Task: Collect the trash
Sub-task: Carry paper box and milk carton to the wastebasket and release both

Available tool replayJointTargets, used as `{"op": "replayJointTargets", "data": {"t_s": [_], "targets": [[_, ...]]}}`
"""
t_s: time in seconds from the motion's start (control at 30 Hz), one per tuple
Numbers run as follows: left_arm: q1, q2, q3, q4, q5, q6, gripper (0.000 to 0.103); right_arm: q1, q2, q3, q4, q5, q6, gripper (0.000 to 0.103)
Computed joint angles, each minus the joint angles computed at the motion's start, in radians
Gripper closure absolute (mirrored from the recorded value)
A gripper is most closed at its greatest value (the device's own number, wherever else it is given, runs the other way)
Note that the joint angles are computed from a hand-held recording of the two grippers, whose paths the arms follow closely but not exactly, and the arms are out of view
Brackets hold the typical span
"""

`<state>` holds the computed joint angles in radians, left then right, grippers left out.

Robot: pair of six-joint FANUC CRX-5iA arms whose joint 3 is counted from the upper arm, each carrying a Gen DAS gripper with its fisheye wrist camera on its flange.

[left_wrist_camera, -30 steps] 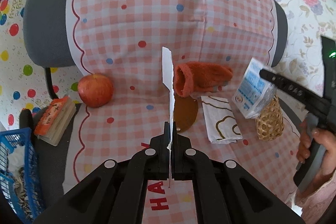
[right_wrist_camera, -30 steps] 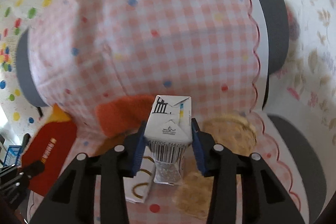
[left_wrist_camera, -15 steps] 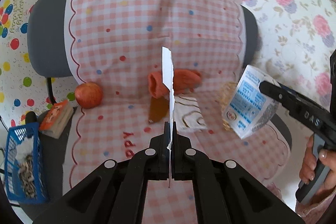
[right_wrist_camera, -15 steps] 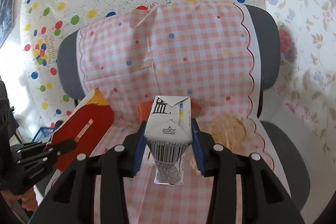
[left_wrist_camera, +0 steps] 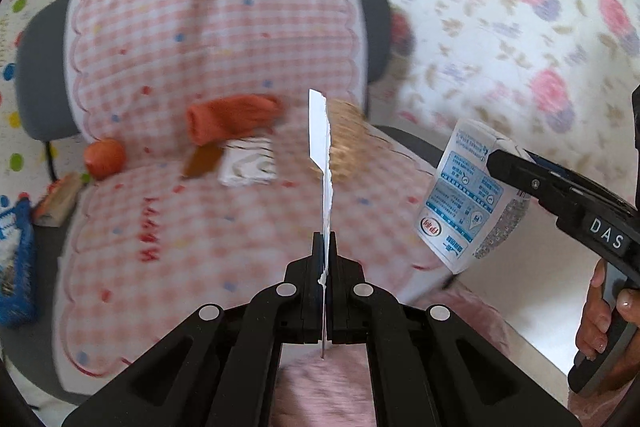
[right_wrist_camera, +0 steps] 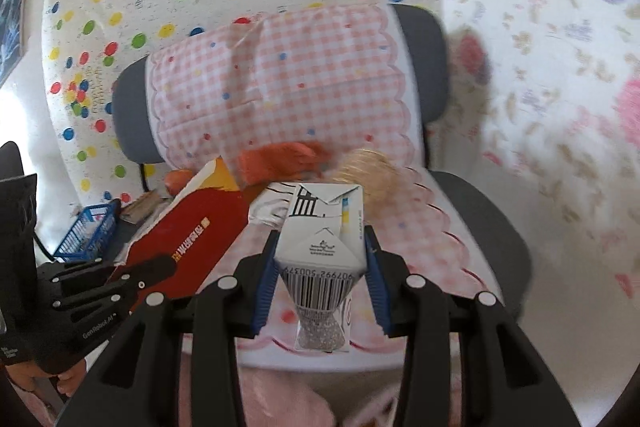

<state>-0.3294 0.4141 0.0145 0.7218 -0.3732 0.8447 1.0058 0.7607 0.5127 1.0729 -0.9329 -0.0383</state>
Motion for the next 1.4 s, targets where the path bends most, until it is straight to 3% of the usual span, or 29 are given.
{"op": "replayJointTargets", "data": {"t_s": [0.17, 0.37, 0.57, 0.9, 1.0, 1.03, 1.07, 1.1, 1.4], "targets": [[-0.064, -0.020, -0.094, 0.199, 0.014, -0.222, 0.102, 0.042, -0.090, -0.172, 0.033, -0.106, -0.137, 0.063], [-0.119, -0.014, -0.127, 0.272, -0.047, -0.348, 0.102, 0.094, -0.170, -0.325, -0.006, -0.195, -0.278, 0.063], [-0.166, 0.020, -0.106, 0.278, -0.093, -0.384, 0.102, 0.142, -0.225, -0.421, -0.056, -0.273, -0.364, 0.063], [-0.235, 0.040, -0.090, 0.361, -0.061, -0.462, 0.102, 0.158, -0.290, -0.520, -0.024, -0.311, -0.422, 0.063], [-0.248, 0.055, -0.068, 0.359, -0.045, -0.451, 0.093, 0.153, -0.304, -0.549, -0.009, -0.301, -0.442, 0.059], [-0.243, 0.063, -0.051, 0.322, -0.051, -0.414, 0.076, 0.150, -0.307, -0.554, -0.012, -0.296, -0.451, 0.044], [-0.241, 0.065, -0.047, 0.313, -0.050, -0.398, 0.058, 0.149, -0.313, -0.567, -0.004, -0.289, -0.470, 0.040], [-0.240, 0.063, -0.051, 0.318, -0.046, -0.394, 0.054, 0.151, -0.316, -0.573, 0.002, -0.288, -0.481, 0.039], [-0.197, 0.022, -0.078, 0.259, 0.014, -0.294, 0.048, 0.160, -0.322, -0.567, 0.008, -0.322, -0.474, 0.039]]}}
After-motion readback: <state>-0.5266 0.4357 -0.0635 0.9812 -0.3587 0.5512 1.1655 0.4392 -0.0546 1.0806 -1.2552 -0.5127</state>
